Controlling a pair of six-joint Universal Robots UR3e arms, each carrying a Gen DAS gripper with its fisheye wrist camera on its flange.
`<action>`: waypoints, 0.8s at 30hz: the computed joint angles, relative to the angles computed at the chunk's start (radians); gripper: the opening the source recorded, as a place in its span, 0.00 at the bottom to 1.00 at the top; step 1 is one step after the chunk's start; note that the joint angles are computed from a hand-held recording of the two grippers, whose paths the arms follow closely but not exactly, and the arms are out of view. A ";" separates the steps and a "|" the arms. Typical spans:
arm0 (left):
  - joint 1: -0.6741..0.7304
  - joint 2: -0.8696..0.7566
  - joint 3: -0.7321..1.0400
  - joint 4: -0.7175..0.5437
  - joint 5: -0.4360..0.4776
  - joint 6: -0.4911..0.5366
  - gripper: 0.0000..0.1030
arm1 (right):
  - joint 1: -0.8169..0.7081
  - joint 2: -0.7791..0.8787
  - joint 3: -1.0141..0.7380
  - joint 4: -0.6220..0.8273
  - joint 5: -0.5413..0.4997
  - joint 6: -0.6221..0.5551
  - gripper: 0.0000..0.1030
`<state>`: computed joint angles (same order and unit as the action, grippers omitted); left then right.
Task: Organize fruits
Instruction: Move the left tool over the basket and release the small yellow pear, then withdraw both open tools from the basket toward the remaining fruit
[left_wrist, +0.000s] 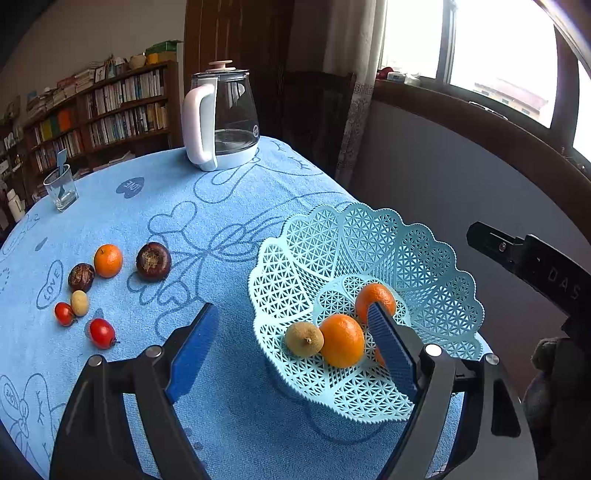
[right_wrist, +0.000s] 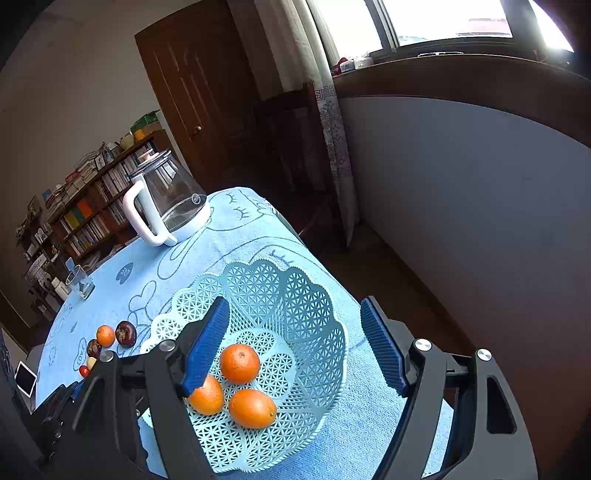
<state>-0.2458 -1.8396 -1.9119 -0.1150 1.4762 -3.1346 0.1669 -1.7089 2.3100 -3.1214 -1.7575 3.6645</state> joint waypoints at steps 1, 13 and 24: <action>-0.002 0.002 -0.005 0.008 0.011 0.004 0.81 | 0.000 -0.001 0.001 -0.002 0.000 0.001 0.74; 0.018 0.055 -0.082 0.077 0.062 0.018 0.88 | 0.001 -0.031 0.033 -0.049 -0.001 0.017 0.83; 0.062 0.099 -0.154 0.091 0.094 0.003 0.88 | 0.016 -0.041 0.044 -0.081 0.005 0.019 0.84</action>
